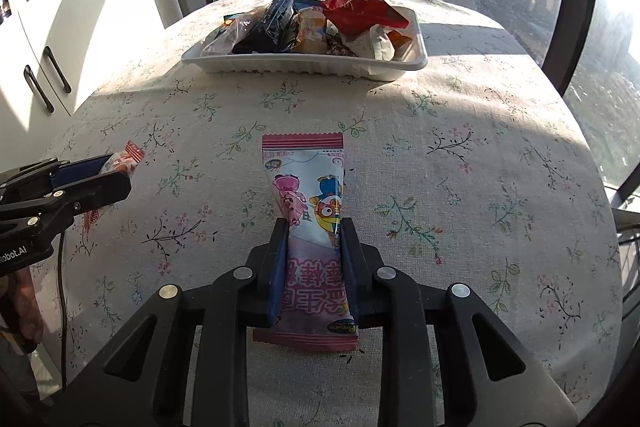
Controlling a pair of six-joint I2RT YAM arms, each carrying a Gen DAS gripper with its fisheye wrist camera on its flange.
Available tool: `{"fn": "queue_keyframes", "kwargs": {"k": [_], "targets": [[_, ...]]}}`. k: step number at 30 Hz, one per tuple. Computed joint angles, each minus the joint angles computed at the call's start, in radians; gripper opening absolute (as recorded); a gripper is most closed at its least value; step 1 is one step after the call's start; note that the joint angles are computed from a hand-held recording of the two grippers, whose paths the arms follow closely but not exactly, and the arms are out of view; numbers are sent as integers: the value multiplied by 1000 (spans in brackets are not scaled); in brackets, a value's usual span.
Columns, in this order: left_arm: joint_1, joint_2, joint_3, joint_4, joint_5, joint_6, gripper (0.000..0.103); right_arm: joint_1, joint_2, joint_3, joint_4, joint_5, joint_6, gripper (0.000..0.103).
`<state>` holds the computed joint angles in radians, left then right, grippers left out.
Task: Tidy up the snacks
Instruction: 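Grasp the pink Pororo packet with the right gripper while the left gripper holds the red-white packet, then carry the red-white and pink packets into the white tray with both grippers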
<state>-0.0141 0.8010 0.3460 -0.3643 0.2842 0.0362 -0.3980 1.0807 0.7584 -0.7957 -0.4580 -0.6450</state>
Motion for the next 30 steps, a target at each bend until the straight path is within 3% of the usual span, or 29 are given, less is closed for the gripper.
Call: {"fn": "queue_keyframes", "kwargs": {"k": [7,14,22,30], "targets": [[63,54,63,2,54,28,35,-72,19,98,-122,-166,-44,23],[108,225,233,60,69,61,35,15,73,259,-81,-204,100,23],[117,545,502,164,39,52,35,241,296,500,110,-91,357,23],[77,863,762,219,-12,5,35,396,604,706,198,64,468,23]]}}
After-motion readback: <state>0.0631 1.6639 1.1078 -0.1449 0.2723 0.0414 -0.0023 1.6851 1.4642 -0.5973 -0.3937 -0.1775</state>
